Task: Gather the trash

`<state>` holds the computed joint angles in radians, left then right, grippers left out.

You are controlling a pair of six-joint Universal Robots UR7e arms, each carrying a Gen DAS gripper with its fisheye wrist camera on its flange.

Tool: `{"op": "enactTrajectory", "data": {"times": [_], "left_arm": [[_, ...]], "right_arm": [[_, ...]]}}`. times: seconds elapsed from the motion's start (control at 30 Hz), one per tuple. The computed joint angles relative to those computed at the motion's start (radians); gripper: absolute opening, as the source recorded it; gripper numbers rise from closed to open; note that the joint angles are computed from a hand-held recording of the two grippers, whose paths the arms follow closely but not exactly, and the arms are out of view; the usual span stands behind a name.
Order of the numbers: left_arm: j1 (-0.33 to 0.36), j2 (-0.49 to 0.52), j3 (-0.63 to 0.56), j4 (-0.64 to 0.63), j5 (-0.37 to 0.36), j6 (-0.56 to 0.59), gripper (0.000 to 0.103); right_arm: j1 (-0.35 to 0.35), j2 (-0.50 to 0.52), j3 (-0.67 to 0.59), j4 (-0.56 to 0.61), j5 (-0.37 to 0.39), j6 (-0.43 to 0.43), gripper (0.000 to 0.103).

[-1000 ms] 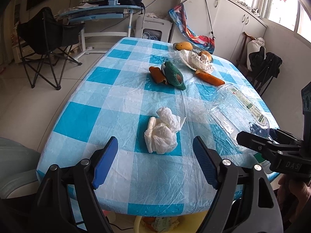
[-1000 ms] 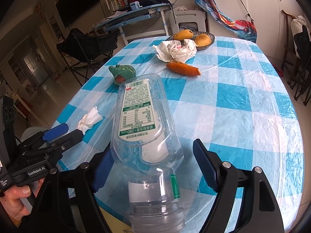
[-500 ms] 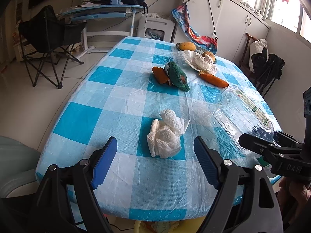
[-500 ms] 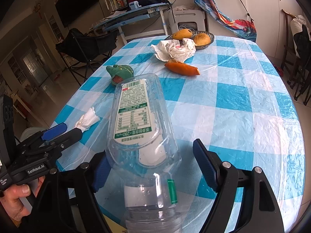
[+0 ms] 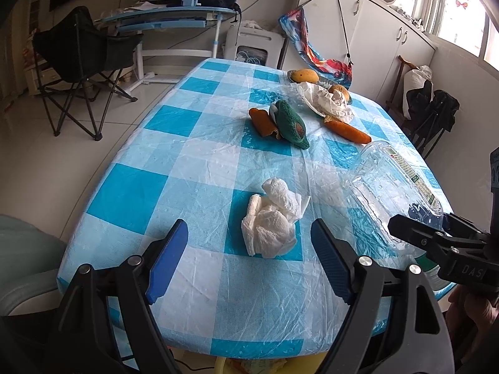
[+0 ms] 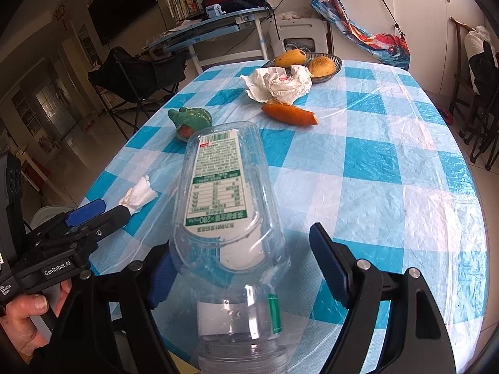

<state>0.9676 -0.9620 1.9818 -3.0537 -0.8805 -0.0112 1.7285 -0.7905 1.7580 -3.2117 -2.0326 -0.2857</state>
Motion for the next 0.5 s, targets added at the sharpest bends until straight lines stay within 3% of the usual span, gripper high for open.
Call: {"op": "enactTrajectory", "data": {"times": [0.4, 0.5], "left_arm": [[-0.002, 0.001, 0.0, 0.0, -0.011, 0.014, 0.076], [-0.003, 0.002, 0.0, 0.003, -0.011, 0.025, 0.062]], "right_arm": [[0.002, 0.001, -0.002, 0.008, -0.003, -0.007, 0.074], [0.002, 0.002, -0.003, 0.018, 0.0, -0.006, 0.07]]}}
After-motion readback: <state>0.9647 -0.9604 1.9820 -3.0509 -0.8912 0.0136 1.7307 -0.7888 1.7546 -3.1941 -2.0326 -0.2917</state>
